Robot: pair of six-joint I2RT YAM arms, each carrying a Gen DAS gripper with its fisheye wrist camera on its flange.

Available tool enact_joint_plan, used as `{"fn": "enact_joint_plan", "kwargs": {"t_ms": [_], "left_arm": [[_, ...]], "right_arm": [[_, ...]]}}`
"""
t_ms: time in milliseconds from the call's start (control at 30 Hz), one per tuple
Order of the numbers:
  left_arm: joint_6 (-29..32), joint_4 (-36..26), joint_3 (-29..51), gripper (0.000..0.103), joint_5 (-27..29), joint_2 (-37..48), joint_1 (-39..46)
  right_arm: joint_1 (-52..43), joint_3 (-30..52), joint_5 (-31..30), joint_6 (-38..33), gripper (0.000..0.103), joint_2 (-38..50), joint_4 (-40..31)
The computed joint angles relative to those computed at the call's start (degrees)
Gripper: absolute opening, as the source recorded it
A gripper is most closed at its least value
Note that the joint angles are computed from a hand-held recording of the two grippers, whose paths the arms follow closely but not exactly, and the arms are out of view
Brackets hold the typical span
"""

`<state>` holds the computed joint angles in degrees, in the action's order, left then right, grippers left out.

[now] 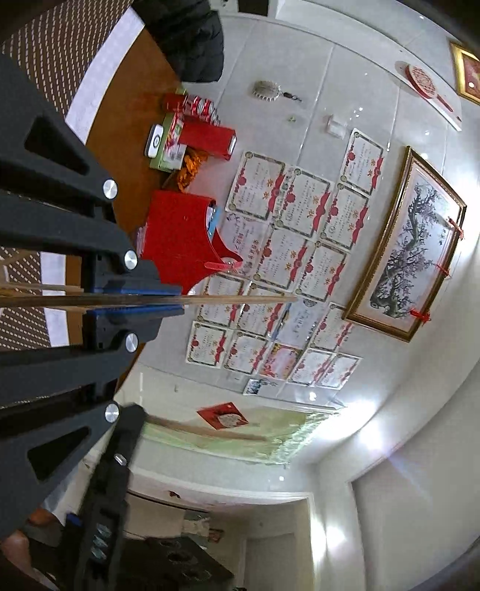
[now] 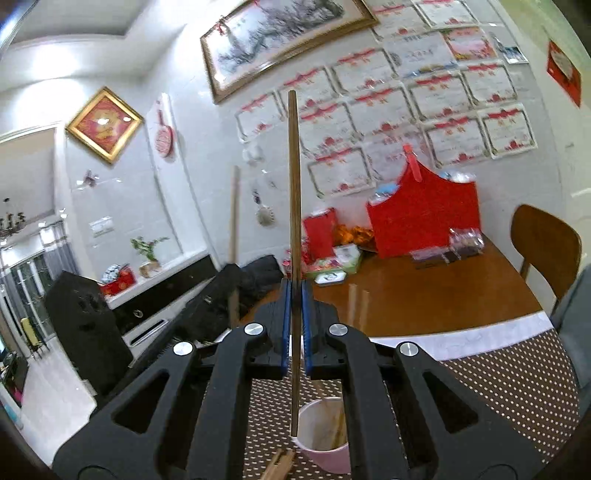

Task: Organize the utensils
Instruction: 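Lower both chopsticks into the pink cup and open both tools, then withdraw both open tools from the cup back over the chopstick pile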

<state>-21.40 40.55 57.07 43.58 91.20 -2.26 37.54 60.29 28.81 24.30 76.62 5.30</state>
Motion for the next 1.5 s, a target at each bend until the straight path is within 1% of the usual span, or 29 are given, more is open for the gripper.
{"fn": "enact_joint_plan", "kwargs": {"t_ms": [67, 233, 367, 533, 600, 700, 767, 800, 833, 867, 900, 933, 967, 1000, 1033, 1100, 1133, 1167, 1200, 1367, 1400, 1500], "left_arm": [[-1.4, 1.7, 0.7, 0.005, -1.1, 2.3, -0.9], [-0.4, 0.9, 2.1, 0.005, -3.1, 5.1, -2.2], [1.5, -2.0, 3.5, 0.005, -4.9, 7.3, -3.2], [3.5, -3.9, 4.4, 0.005, -6.3, 9.2, -4.1], [5.4, -4.9, 4.5, 0.005, -7.2, 9.7, -4.6], [6.6, -7.1, 5.4, 0.005, -6.5, 10.5, -4.6], [8.5, -9.1, 5.8, 0.005, -6.8, 10.4, -4.8], [9.9, -10.5, 6.1, 0.006, -7.1, 10.3, -4.9], [11.0, -11.6, 6.1, 0.009, -7.4, 10.0, -4.8], [11.6, -12.4, 6.2, 0.016, -7.5, 9.9, -4.7], [12.0, -13.2, 6.3, 0.033, -7.8, 9.5, -4.5], [11.8, -13.0, 5.9, 0.043, -8.2, 8.9, -4.2], [11.6, -12.6, 5.6, 0.046, -8.2, 8.4, -3.8], [11.8, -12.6, 5.5, 0.052, -8.3, 7.7, -3.5], [11.8, -12.5, 5.3, 0.060, -8.6, 7.2, -3.3], [11.4, -12.1, 5.0, 0.066, -8.7, 6.2, -2.7], [11.1, -12.5, 5.2, 0.068, -8.2, 5.8, -2.3], [11.1, -13.2, 5.5, 0.070, -7.9, 5.4, -2.0], [11.5, -14.1, 5.8, 0.073, -7.6, 4.8, -1.8], [15.8, -20.7, 7.0, 0.078, -8.0, 1.3, -1.5], [17.1, -23.4, 7.5, 0.080, -8.3, 0.2, -1.4], [20.3, -28.2, 6.6, 0.080, -10.1, -3.6, -1.0]], "right_arm": [[-0.8, -0.4, 0.0, 0.5, 0.006, 0.5, 0.0], [-2.6, -0.9, -0.3, 1.0, 0.006, 2.1, 0.3], [-3.0, -0.7, -0.6, 0.9, 0.006, 3.3, 0.4], [-3.9, -0.4, -1.6, 1.5, 0.006, 4.8, -0.2], [-4.5, 0.0, -2.7, 2.1, 0.006, 5.7, -0.6], [-5.2, 0.3, -4.0, 2.8, 0.006, 6.6, -1.4], [-5.6, 0.6, -5.1, 3.2, 0.006, 7.0, -2.2], [-5.9, 0.8, -5.7, 3.5, 0.006, 7.2, -2.9], [-6.1, 1.1, -6.4, 4.2, 0.007, 7.4, -3.6], [-6.7, 1.1, -7.7, 4.8, 0.008, 7.4, -4.1], [-7.2, 0.9, -8.7, 5.7, 0.010, 7.2, -4.2], [-7.6, 0.3, -8.7, 6.5, 0.030, 6.6, -4.0], [-7.6, -0.3, -8.2, 7.0, 0.075, 6.0, -3.8], [-7.5, -1.2, -7.2, 7.5, 0.088, 5.0, -3.1], [-7.3, -2.0, -6.3, 7.6, 0.090, 4.3, -2.1], [-7.4, -3.4, -5.7, 7.9, 0.090, 2.5, -1.0], [-7.4, -3.9, -5.1, 8.3, 0.092, 1.7, -0.7], [-7.4, -4.0, -4.5, 8.6, 0.097, 1.4, -0.9], [-7.3, -4.1, -3.3, 8.9, 0.097, 1.0, -1.1], [-7.8, -2.6, -1.5, 10.8, 0.097, 1.4, -4.4], [-7.6, -2.4, -1.3, 10.9, 0.097, 1.4, -4.8], [-6.9, -2.4, -0.5, 10.2, 0.097, 0.8, -4.8]]}}
